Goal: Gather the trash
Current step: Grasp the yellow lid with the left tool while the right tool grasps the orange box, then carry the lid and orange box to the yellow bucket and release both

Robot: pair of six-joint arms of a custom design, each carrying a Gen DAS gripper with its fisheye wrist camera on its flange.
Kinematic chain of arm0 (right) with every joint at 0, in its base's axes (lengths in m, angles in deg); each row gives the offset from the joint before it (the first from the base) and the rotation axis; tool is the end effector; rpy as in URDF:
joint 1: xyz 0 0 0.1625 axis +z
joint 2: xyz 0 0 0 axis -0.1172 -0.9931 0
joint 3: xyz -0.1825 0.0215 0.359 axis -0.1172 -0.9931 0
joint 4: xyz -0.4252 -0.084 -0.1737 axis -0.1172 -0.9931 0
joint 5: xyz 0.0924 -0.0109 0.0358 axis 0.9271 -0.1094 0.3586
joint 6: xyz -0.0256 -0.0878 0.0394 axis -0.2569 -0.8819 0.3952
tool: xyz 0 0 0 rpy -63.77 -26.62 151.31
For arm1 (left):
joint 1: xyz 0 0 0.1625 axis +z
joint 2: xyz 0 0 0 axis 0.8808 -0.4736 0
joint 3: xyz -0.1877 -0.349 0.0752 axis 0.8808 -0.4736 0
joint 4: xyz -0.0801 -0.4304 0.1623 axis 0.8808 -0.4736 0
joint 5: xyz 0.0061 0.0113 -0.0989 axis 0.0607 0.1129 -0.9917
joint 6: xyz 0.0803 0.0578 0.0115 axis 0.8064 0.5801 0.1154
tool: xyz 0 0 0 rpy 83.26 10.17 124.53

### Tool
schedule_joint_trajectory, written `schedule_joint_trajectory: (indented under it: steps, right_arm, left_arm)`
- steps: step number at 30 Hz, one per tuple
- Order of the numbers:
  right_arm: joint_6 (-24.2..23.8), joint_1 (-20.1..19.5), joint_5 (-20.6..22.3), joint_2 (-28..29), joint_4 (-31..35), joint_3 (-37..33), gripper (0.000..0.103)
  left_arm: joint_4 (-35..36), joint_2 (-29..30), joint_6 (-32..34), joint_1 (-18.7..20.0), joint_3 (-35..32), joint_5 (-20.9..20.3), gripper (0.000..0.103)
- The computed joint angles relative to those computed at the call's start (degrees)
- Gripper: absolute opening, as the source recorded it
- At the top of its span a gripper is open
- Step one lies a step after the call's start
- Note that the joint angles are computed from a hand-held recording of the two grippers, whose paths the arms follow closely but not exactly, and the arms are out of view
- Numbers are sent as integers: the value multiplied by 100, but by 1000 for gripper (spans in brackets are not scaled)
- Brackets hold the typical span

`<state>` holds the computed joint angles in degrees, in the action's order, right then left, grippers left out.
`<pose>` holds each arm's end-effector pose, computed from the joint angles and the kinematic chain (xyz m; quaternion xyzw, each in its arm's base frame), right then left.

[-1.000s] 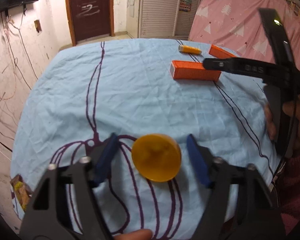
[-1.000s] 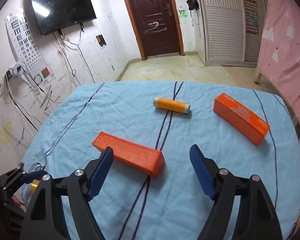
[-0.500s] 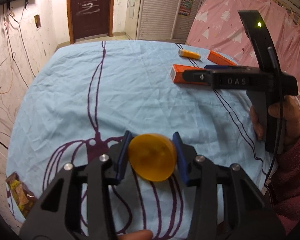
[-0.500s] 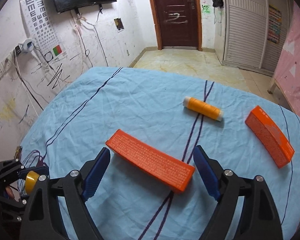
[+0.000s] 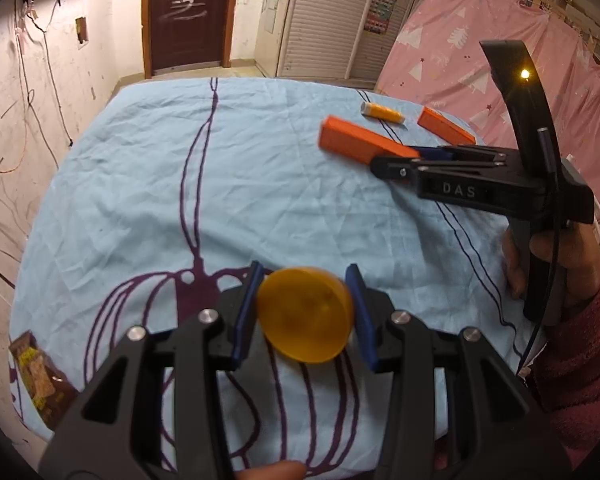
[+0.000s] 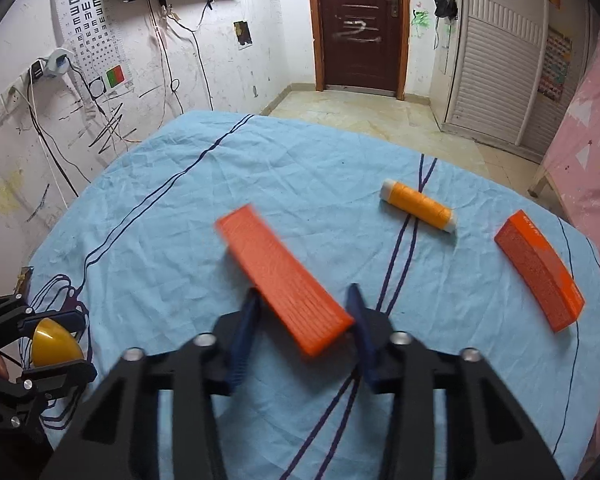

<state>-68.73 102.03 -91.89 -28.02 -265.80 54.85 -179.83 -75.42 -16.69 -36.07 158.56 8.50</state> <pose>0.1262 -0.4065 0.2159 0.2137 -0.8977 0.2596 0.2848 -0.2214 -0.3165 0.0868 0.2825 0.9128 -0.2128 0.2045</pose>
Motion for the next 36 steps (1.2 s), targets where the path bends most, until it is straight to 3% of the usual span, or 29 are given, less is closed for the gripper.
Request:
schedule_joint_trajectory:
  steps: [12, 21, 25, 30, 33, 36]
  right_arm:
    - [191, -169, 729, -816, 257, 315, 18]
    - [181, -592, 1177, -1946, 395, 681, 18]
    - [154, -996, 1538, -2685, 600, 869, 18]
    - [69, -1834, 2229, -3963, 1133, 1104, 18]
    - [-14, -2552, 2809, -4845, 1609, 1220, 18]
    - [-140, -3533, 3610, -5830, 2252, 1283, 18]
  left_arm:
    - [185, -105, -210, -362, -47, 256, 40]
    - [148, 209, -262, -649, -296, 358, 40]
    - [59, 487, -243, -785, -478, 365, 40]
    - [-129, 886, -109, -1000, -739, 364, 40]
    - [-288, 1227, 32, -1106, -974, 324, 40]
    - [-405, 1581, 192, -1169, -1235, 253, 40]
